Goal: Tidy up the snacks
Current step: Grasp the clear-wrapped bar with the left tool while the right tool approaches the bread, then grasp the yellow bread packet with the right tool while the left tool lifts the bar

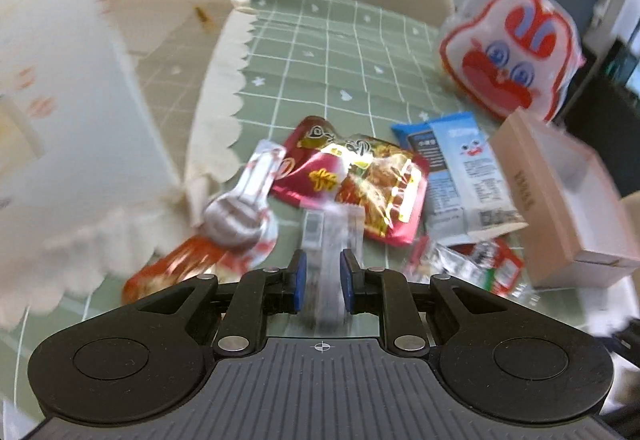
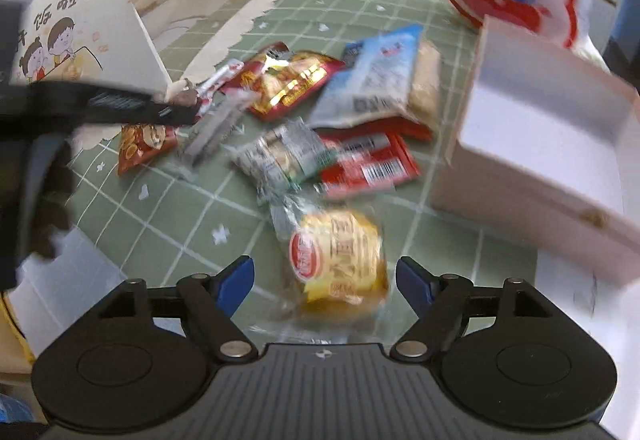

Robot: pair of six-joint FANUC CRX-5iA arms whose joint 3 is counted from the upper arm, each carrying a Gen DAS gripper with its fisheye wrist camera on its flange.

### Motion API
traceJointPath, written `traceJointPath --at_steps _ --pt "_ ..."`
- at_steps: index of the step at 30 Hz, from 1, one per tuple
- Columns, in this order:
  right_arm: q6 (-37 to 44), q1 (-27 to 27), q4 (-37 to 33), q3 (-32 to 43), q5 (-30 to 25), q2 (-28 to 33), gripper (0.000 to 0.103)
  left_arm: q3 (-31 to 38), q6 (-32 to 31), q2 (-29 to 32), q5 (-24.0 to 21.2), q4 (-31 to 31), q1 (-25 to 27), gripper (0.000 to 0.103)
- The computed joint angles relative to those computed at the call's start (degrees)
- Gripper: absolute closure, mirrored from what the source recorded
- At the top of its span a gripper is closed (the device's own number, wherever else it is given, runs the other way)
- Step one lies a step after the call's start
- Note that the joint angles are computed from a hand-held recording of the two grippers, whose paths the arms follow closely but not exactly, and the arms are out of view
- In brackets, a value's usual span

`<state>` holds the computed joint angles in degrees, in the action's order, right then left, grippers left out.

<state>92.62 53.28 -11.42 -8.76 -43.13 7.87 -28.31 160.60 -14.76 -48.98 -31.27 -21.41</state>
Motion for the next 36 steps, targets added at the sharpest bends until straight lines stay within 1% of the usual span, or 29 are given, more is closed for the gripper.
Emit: traceJointPath --at_steps 2,4,6,8,10,11,13,15,17,19,20,22,23,25,27,28,30,31,34,36 --pt "-1.84 0.03 1.41 -2.05 1.36 -0.87 0.020 1.48 -2.48 2.42 -0.56 0.85 0.90 0.082" --pt "-1.48 -0.97 0.54 -2.97 1.49 -1.41 0.018 2.57 -3.74 4.35 -1.02 0.66 0.88 0.082" --pt "0.12 -2.79 -2.94 -2.55 0.78 -1.08 0.016 4.76 -3.10 6.66 -3.47 -2.13 -1.01 0.080" --pt "2.17 -5.00 -7.45 -1.27 -0.72 -0.11 0.010 7.25 -3.68 8.91 -7.25 -3.91 -2.64 0.073" --pt "4.86 -6.53 -11.00 -0.75 -0.85 0.09 0.007 8.80 -2.49 10.19 -10.07 -4.52 -3.40 0.068" --pt "5.79 -6.74 -11.68 -0.41 -1.18 0.29 0.003 8.93 -2.02 10.33 -10.43 -4.55 -3.51 0.068" --pt "7.91 -7.24 -13.28 0.22 -2.00 0.70 0.000 8.87 -1.28 10.30 -10.26 -4.58 -3.81 0.070" --pt "9.15 -7.33 -13.78 0.11 -2.07 0.63 0.000 8.14 -1.78 9.63 -8.62 -3.07 -3.28 0.070" --pt "10.66 -7.66 -14.57 0.22 -2.42 0.64 0.000 7.89 -2.50 9.33 -7.97 -2.24 -3.51 0.070" --pt "12.44 -8.58 -16.17 0.58 -3.00 0.75 0.000 8.57 -1.20 9.96 -9.37 -3.55 -5.09 0.068" --pt "12.96 -9.03 -16.95 0.62 -3.14 0.71 0.000 8.89 0.18 10.25 -10.25 -4.22 -5.85 0.066" --pt "13.31 -9.44 -17.79 0.59 -3.23 0.58 0.000 9.09 3.69 10.38 -11.91 -4.91 -7.07 0.065" --pt "13.70 -9.34 -17.63 0.66 -3.36 0.62 0.000 8.89 5.11 10.13 -12.24 -4.99 -7.56 0.065" --pt "15.30 -9.31 -17.06 1.37 -4.91 1.01 0.000 8.02 5.82 9.22 -11.88 -4.20 -8.27 0.065" --pt "13.78 -8.20 -13.75 1.49 -6.38 0.77 0.004 6.66 6.06 7.80 -10.33 -3.30 -9.43 0.063" --pt "12.81 -7.67 -12.49 0.82 -6.03 0.03 0.005 5.80 6.33 6.86 -9.24 -2.75 -10.00 0.062" --pt "12.93 -7.15 -11.66 -1.46 -4.19 -2.71 0.005 3.84 6.82 4.70 -6.48 -1.69 -10.88 0.063" --pt "13.00 -6.88 -10.86 -2.95 -2.71 -4.32 0.005 3.30 7.59 4.00 -5.86 -1.95 -11.61 0.063" --pt "9.33 -4.36 -4.45 -8.23 3.01 -8.92 0.005 4.07 13.84 3.66 -8.12 -6.28 -15.22 0.063" --pt "6.56 -3.06 -0.74 -10.61 5.21 -10.76 0.005 4.35 16.40 3.95 -8.49 -6.24 -14.62 0.063"
